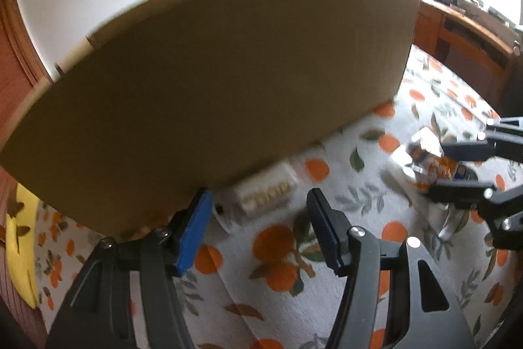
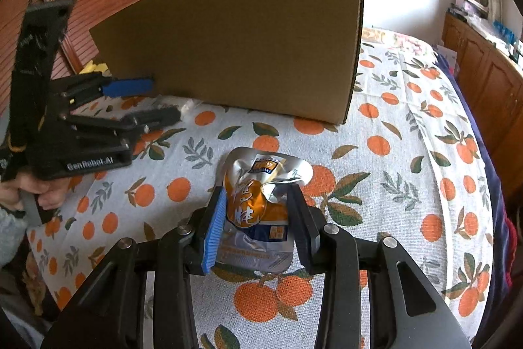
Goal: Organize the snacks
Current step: 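Grasp the small white wrapped snack with the left gripper while the right holds the pouch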
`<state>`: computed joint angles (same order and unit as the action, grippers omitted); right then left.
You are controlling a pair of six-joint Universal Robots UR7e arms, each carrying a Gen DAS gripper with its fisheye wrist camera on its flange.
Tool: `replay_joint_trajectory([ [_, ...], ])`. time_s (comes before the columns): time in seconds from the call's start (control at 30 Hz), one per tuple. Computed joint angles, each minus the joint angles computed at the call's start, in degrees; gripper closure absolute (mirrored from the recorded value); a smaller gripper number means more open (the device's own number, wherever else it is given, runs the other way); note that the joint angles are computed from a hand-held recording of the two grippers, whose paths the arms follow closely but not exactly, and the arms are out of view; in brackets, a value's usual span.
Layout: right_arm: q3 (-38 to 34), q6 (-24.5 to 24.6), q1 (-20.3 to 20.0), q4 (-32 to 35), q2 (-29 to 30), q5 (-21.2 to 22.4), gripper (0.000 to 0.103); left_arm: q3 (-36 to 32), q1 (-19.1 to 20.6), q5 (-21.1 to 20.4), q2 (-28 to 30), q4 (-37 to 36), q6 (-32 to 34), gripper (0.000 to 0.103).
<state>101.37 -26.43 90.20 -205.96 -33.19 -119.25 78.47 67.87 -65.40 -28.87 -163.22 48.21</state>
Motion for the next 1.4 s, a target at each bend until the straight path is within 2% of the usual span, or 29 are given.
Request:
replay_joint_trajectory([
  [0.23, 0.4, 0.0, -0.5, 0.0, -0.5, 0.7, 0.065, 0.5, 0.1, -2.0, -3.2, 10.8, -4.5, 0.048],
  [0.47, 0.4, 0.0, -0.5, 0.0, -0.5, 0.7, 0.065, 4.3, -0.7, -3.1, -5.8, 6.9, -1.9, 0.046],
  [0.53, 0.4, 0.0, -0.4, 0.0, -0.5, 0.7, 0.065, 3.5, -0.7, -2.7, -5.0, 5.8, -1.5, 0.045],
  [0.73, 0.4, -0.1, -0.4, -0.1, -0.5, 0.8, 0.065, -2.8, -1.3, -1.7, -0.5, 8.7, -2.3, 0.045],
  [1.13, 0.3, -0.1, -0.4, -0.2, -0.4, 0.8, 0.065, -3.4, -1.5, -1.2, 2.2, 5.8, -1.4, 0.048],
  [1.23, 0.3, -0.1, -0.4, -0.2, -0.4, 0.7, 0.065, -2.8, -1.4, -1.8, 2.1, 5.7, -2.0, 0.059],
  [1.3, 0.4, -0.2, -0.4, -0.1, -0.5, 0.6, 0.065, -1.5, -1.5, -1.4, 1.7, 4.0, -2.3, 0.072],
  [1.4, 0.3, -0.2, -0.4, -0.1, -0.4, 0.6, 0.065, 0.5, -1.6, -1.0, 0.9, 2.6, -2.0, 0.081],
])
